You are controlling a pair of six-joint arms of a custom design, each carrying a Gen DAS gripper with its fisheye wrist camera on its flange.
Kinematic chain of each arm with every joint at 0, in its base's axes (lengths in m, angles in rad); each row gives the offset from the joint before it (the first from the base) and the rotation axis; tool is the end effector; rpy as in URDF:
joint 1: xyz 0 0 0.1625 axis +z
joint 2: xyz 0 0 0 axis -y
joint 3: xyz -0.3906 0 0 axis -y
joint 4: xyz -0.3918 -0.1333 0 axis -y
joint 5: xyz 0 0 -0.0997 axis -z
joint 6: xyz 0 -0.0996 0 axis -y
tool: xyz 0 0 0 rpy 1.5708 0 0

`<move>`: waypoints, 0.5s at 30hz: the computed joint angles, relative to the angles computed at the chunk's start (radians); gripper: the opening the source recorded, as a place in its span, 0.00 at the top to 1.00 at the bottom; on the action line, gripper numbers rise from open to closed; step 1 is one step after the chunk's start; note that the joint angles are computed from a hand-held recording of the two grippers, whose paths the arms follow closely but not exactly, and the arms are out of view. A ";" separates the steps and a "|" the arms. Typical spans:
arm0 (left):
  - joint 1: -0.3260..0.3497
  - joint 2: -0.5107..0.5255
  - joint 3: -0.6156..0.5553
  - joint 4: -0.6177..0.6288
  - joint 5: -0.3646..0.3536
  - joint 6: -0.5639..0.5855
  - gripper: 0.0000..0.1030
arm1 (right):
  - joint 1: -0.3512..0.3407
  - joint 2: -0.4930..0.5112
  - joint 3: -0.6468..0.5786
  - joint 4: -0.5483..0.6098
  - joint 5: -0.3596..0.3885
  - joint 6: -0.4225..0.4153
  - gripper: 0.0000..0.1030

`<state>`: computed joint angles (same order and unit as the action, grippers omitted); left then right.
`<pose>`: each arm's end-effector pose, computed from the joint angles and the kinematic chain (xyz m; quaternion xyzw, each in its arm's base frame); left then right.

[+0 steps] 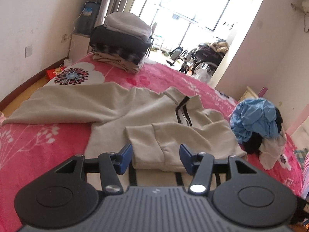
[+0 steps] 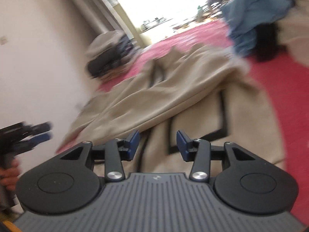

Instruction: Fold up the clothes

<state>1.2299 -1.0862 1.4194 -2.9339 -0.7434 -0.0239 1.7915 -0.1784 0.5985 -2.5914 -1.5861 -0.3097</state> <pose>-0.0264 -0.6924 0.4307 -0.0697 0.8182 -0.5069 0.2623 0.3214 -0.8305 0.0462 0.2482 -0.9224 0.2951 0.0205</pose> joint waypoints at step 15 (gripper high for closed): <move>-0.171 0.304 -0.503 0.440 0.216 0.048 0.42 | -0.030 0.054 -0.113 0.023 -0.003 0.173 0.59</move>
<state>1.0590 -0.7821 0.9165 -2.4935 -0.5274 0.0240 1.7616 -0.1248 0.4850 -2.5681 -1.5887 -0.1370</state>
